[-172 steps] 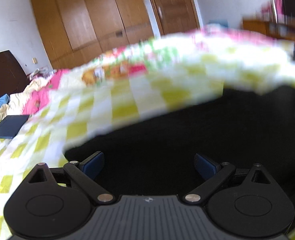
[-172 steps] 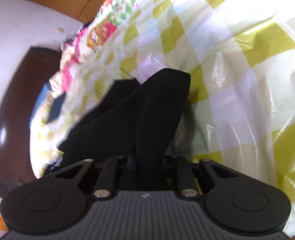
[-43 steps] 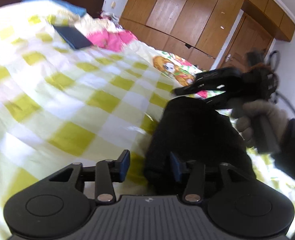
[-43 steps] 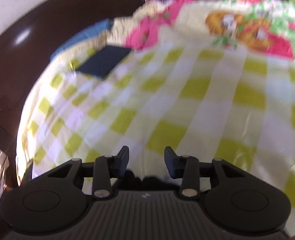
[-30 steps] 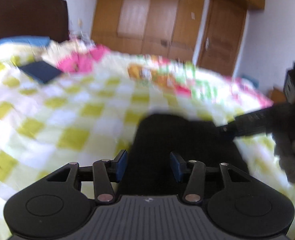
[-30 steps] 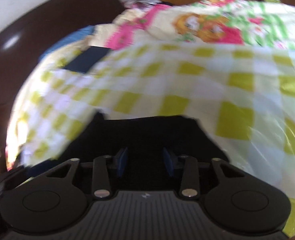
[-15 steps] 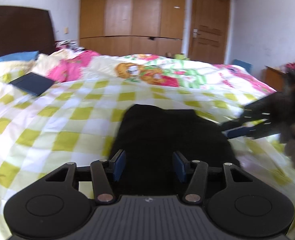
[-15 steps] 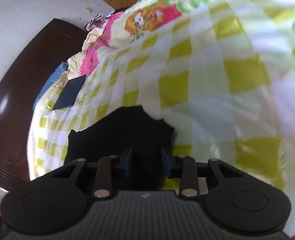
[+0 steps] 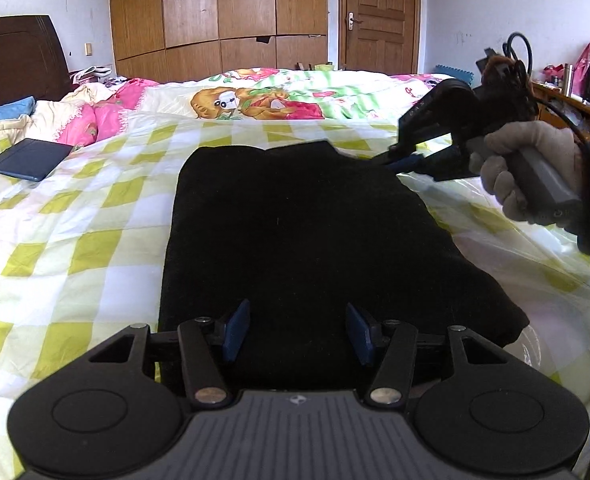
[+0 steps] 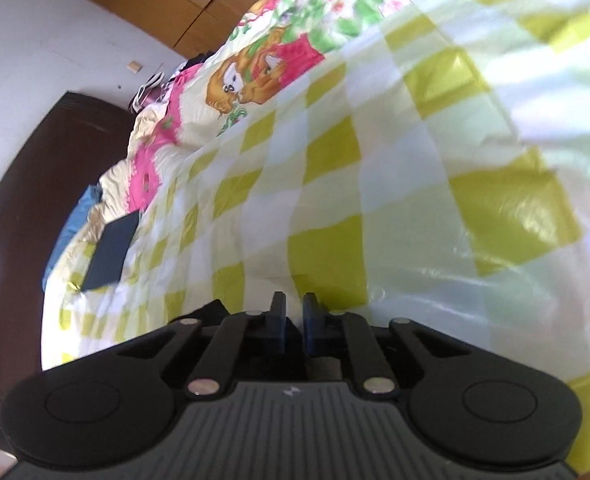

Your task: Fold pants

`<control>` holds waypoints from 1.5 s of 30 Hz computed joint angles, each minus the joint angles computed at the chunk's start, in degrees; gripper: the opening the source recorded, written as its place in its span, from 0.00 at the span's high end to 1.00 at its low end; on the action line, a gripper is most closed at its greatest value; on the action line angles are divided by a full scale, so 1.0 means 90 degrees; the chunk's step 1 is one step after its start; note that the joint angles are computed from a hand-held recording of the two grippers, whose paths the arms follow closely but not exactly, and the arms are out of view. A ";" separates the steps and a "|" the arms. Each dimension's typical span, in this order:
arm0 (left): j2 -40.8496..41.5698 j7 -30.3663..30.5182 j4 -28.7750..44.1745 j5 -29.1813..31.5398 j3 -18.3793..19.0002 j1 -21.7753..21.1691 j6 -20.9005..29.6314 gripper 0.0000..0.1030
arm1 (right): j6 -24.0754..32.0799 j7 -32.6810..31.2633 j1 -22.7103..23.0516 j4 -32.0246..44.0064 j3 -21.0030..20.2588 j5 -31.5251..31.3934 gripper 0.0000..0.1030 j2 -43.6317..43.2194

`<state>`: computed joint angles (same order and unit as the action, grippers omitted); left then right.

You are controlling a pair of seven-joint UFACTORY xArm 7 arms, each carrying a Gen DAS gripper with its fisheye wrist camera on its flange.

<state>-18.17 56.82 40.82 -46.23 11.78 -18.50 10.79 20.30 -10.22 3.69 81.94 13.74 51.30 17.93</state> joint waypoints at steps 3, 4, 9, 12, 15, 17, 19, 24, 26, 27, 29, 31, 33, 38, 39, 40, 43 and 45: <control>-0.0220 -0.0071 0.0039 -0.0201 0.0110 -0.0045 0.0119 0.36 | 0.0356 -0.0838 -0.0080 -0.0980 0.0151 0.0574 0.87 -0.1067; -0.0266 -0.0051 0.0067 -0.0285 0.0155 -0.0084 0.0137 0.36 | 0.0568 -0.1172 -0.0051 -0.1267 0.0156 0.0886 0.87 -0.1376; -0.0061 -0.0411 0.0060 0.0249 -0.0223 0.0203 -0.0284 0.36 | 0.1158 -0.1156 0.0524 -0.2446 0.0042 0.0548 0.87 -0.2398; 0.0081 -0.0825 -0.0025 0.0791 -0.0276 0.0381 -0.0243 0.36 | 0.1604 -0.0862 0.0788 -0.2819 -0.0163 0.0446 0.87 -0.2792; -0.0122 -0.0827 -0.0133 0.1062 -0.0191 0.0346 -0.0267 0.36 | 0.1719 -0.0558 0.0946 -0.2918 -0.0389 0.0123 0.87 -0.3093; -0.0267 -0.0609 -0.0059 0.0891 0.0192 0.0038 -0.0203 0.36 | 0.1115 -0.0345 0.1008 -0.2881 -0.0477 -0.0089 0.82 -0.3057; -0.0158 -0.0472 0.0242 0.0616 0.0549 -0.0154 0.0031 0.34 | 0.0525 -0.0175 0.1105 -0.2711 -0.0600 -0.0060 0.48 -0.2764; 0.0805 -0.0054 0.1219 -0.0138 0.0827 0.0000 0.0643 0.32 | 0.0498 -0.0172 0.1226 -0.1819 -0.0816 0.0075 0.46 -0.1689; 0.1214 -0.0131 0.1600 -0.0227 0.0846 0.0207 0.1214 0.28 | 0.0463 -0.0337 0.1125 -0.1636 -0.0713 0.0126 0.40 -0.1435; 0.1373 -0.0145 0.1755 -0.0343 0.0862 0.0307 0.1546 0.23 | 0.0599 -0.0428 0.1052 -0.1577 -0.0637 0.0446 0.35 -0.1329; 0.1667 -0.0175 0.2017 -0.0519 0.0844 0.0508 0.2150 0.12 | 0.1007 -0.0952 0.0835 -0.1339 -0.0507 0.1291 0.33 -0.1029; 0.1842 -0.0024 0.2084 -0.0741 0.0714 0.0650 0.2332 0.04 | 0.0888 -0.1189 0.0783 -0.1280 -0.0445 0.1417 0.35 -0.0921; 0.1952 -0.0100 0.2133 -0.0929 0.0560 0.0793 0.2454 0.05 | 0.1019 -0.1176 0.0723 -0.1272 -0.0444 0.1263 0.48 -0.0964; 0.1658 -0.0281 0.1939 -0.0762 0.0008 0.1017 0.2354 0.16 | 0.1531 -0.1310 0.0438 -0.1696 -0.0652 0.1526 0.68 -0.1561; 0.1632 -0.0283 0.1982 -0.0838 -0.0088 0.1061 0.2533 0.16 | 0.1519 -0.1203 0.0432 -0.1855 -0.0741 0.1311 0.69 -0.1764; 0.1623 -0.0310 0.2012 -0.0943 -0.0201 0.1087 0.2665 0.16 | 0.1548 -0.1040 0.0409 -0.2004 -0.0844 0.1136 0.69 -0.1953; 0.1661 -0.0104 0.2063 -0.1166 -0.0655 0.1068 0.2662 0.16 | 0.1428 -0.0527 0.0341 -0.2398 -0.1103 0.0379 0.69 -0.2394; 0.1748 0.0068 0.2100 -0.1324 -0.0971 0.1046 0.2548 0.17 | 0.1378 -0.0241 0.0314 -0.2508 -0.1224 -0.0157 0.68 -0.2516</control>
